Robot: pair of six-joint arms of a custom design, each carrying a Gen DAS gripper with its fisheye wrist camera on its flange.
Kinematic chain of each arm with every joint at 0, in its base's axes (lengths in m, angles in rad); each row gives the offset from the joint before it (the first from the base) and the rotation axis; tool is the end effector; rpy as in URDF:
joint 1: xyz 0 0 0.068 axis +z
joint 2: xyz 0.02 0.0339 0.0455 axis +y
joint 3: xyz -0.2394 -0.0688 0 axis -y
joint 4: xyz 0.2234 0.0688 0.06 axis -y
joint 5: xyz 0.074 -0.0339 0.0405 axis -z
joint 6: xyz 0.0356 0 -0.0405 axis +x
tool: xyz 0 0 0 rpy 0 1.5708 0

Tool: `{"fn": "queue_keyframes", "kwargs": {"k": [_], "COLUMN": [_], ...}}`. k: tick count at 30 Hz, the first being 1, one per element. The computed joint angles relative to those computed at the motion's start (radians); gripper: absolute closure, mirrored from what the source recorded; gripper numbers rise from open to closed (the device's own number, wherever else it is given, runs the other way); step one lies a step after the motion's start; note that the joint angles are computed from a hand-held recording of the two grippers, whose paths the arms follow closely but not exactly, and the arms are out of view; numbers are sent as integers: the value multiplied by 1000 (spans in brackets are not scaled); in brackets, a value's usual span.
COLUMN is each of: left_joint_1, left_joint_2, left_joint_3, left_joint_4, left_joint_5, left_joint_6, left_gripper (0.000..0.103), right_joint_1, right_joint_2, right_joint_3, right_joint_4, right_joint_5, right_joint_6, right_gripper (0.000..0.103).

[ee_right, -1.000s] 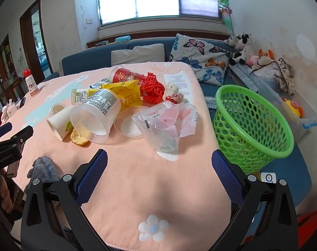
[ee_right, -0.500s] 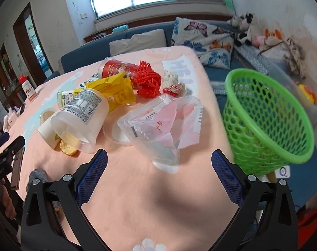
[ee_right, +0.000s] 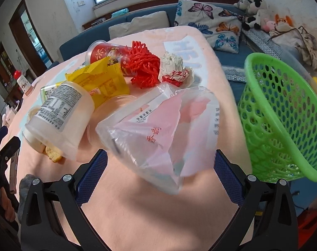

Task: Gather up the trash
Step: 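Grasp the clear plastic bag with the right gripper while the left gripper grasps the clear tub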

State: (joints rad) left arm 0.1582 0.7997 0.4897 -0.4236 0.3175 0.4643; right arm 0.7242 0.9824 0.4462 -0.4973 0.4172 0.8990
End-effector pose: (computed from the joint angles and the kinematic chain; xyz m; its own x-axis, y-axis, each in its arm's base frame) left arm 0.1640 0.0149 0.2020 -0.5557 0.3421 -0.7577 0.3670 0.9187 0.1457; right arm 0.1327 0.0981 0.1586 -0.7530 0.2893 -0.5910 0.2234 0.9572 0.1839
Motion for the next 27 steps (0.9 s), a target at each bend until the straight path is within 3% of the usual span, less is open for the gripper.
{"fn": "queue_keyframes", "kwargs": {"k": [1,3,6,11,14,19,22,24,26,27], "left_joint_1": [-15,-43,-95,-149,-184,-195,-202,-200,-204,-210], "left_joint_2": [17,45,111,180,207,239,253,261,274,277], "left_joint_3": [4,9,21,34,42,61,67,71,76,75], "left_joint_4": [7,18,39,71,78,66,59,53,56,60], "left_joint_5": [2,2,-12,-19,-24,8,19,26,33,31], "left_joint_6": [-2,-7,-21,-23,-19,-14,-11,-7,-10,-11], "left_gripper": [9,19,21,25,36,55,63,68,71,73], "right_joint_1": [-21,-48,-68,-107,-115,-92,-81,-61,-40,-35], "right_joint_2": [12,39,59,41,12,-37,-31,-20,-18,-21], "right_joint_3": [-5,-3,-4,-31,-43,-54,-47,-39,-30,-29], "right_joint_4": [26,54,79,113,113,95,81,73,63,64], "right_joint_5": [-19,-46,-59,-123,-152,-150,-154,-133,-100,-91], "right_joint_6": [-24,-57,-89,-108,-104,-88,-94,-89,-79,-80], "right_gripper": [4,5,8,30,47,62,62,57,27,25]}}
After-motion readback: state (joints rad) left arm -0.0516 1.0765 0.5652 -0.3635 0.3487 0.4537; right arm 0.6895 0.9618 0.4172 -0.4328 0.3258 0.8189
